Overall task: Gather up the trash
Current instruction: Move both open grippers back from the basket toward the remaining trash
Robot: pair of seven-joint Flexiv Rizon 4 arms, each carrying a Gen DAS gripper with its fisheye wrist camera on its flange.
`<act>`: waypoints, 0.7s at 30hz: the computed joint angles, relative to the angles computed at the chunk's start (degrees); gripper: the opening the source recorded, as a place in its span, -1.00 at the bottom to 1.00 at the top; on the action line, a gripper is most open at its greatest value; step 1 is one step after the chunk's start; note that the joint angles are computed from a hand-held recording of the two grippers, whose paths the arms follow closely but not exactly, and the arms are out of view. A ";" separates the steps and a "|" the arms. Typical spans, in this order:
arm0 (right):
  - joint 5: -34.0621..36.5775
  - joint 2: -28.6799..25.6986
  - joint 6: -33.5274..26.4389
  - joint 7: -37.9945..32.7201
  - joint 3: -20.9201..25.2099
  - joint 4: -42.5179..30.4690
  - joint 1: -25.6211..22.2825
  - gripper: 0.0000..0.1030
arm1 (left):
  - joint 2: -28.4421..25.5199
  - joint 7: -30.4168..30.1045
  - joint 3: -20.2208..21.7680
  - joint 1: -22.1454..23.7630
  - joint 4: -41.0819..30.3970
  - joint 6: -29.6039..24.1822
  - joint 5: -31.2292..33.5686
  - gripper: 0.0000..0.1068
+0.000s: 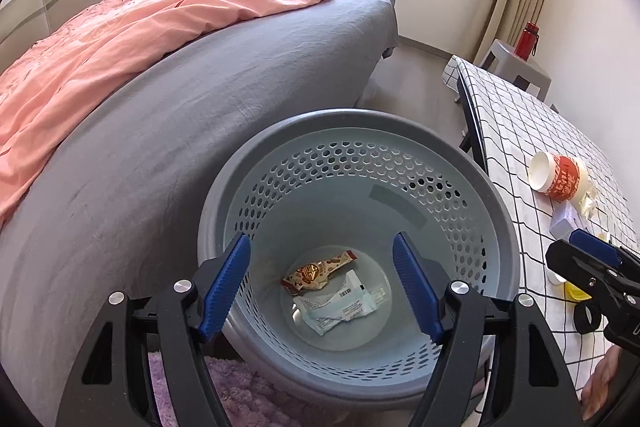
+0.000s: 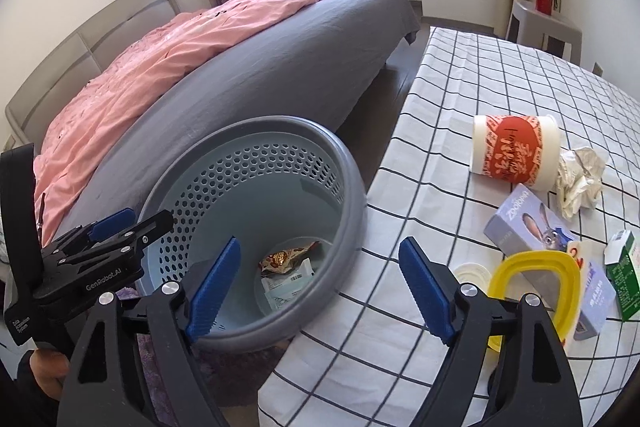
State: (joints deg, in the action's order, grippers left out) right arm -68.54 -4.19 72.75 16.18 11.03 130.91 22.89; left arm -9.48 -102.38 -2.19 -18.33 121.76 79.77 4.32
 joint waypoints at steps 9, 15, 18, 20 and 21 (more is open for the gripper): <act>6.65 11.82 -6.07 0.54 4.62 8.85 -1.88 0.58 | 2.65 1.20 -2.95 -2.71 1.31 0.27 -0.48 0.32; 17.67 22.01 -11.54 -2.85 8.65 15.41 -2.60 0.58 | 2.93 3.86 -6.05 -5.01 1.14 -0.58 -3.47 0.34; 24.29 27.33 -15.02 -4.56 10.83 18.38 -2.15 0.59 | 2.60 5.51 -7.25 -6.87 0.87 -1.21 -4.66 0.34; 28.72 31.00 -18.01 -5.92 12.19 20.03 -1.55 0.59 | 2.11 6.92 -8.33 -7.97 0.60 -1.66 -5.88 0.34; 30.92 32.89 -19.61 -6.65 12.85 20.78 -1.13 0.59 | 1.82 7.70 -8.83 -8.47 0.41 -1.97 -6.64 0.34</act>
